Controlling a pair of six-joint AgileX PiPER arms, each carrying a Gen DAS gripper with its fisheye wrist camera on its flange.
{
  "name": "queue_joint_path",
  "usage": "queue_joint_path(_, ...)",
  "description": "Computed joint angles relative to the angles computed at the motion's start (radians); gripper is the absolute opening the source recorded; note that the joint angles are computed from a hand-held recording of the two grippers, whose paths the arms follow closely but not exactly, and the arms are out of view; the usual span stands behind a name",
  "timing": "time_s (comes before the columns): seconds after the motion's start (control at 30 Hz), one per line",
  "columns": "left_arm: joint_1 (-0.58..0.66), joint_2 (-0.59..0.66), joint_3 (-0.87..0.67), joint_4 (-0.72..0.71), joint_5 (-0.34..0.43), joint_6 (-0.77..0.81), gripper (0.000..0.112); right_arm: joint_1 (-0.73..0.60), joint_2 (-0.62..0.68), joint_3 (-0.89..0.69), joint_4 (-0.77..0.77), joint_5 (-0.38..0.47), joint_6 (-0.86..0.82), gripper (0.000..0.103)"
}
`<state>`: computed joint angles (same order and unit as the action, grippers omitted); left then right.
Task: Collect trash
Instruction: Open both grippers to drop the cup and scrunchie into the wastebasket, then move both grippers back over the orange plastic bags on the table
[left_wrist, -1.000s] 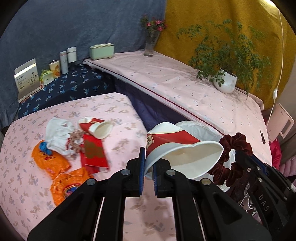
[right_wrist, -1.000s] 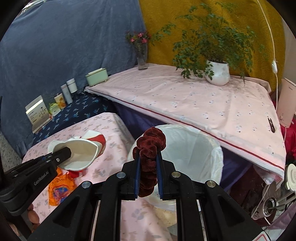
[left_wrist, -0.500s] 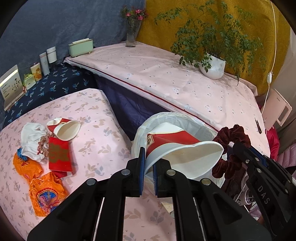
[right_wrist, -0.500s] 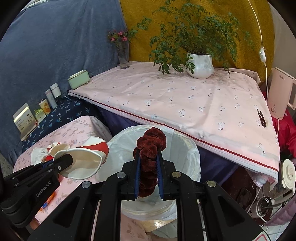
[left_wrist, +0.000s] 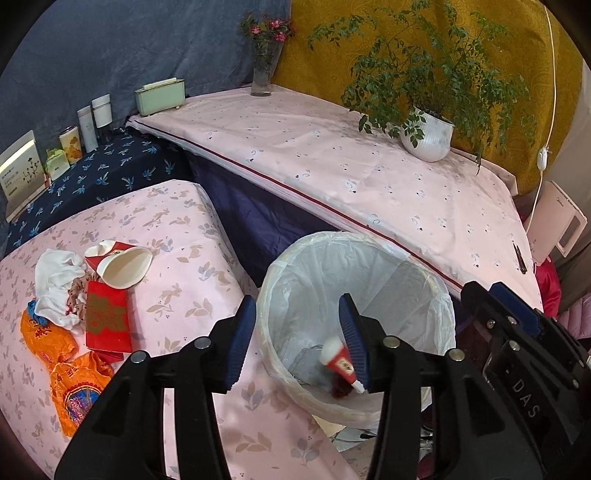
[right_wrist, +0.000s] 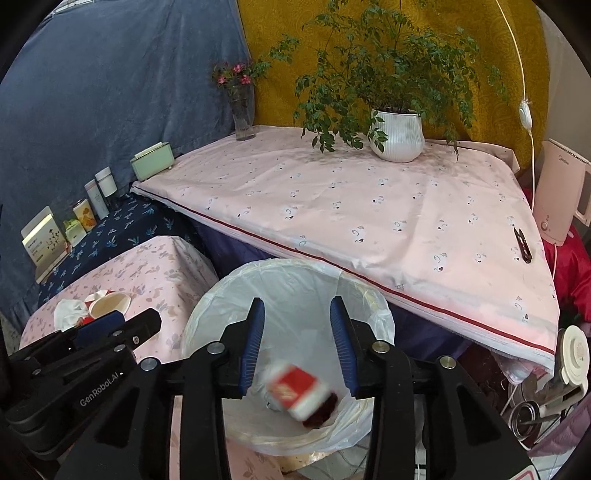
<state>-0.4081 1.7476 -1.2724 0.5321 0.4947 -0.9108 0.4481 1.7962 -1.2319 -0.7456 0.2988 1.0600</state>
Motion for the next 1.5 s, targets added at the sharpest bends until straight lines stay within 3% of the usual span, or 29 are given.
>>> queue_joint_path(0.2,0.005,-0.016,0.02,0.024,0.006,-0.038,0.053,0.016,-0.008,0.005,-0.026,0.009,0.026,0.043)
queue_joint_path(0.57,0.028,-0.084,0.098,0.058,0.001,-0.083,0.054,0.072,-0.031,0.03,-0.125,0.035,0.13,0.056)
queue_joint_path(1.1,0.087,-0.232,0.273,0.116,-0.014,-0.177,0.067,0.188,-0.058,0.062,-0.186,0.075,0.213,0.061)
queue_joint_path(1.5,0.208,-0.354,0.431,0.092,-0.045,-0.166,0.07,0.301,-0.035,0.042,-0.183,0.114,0.227,0.062)
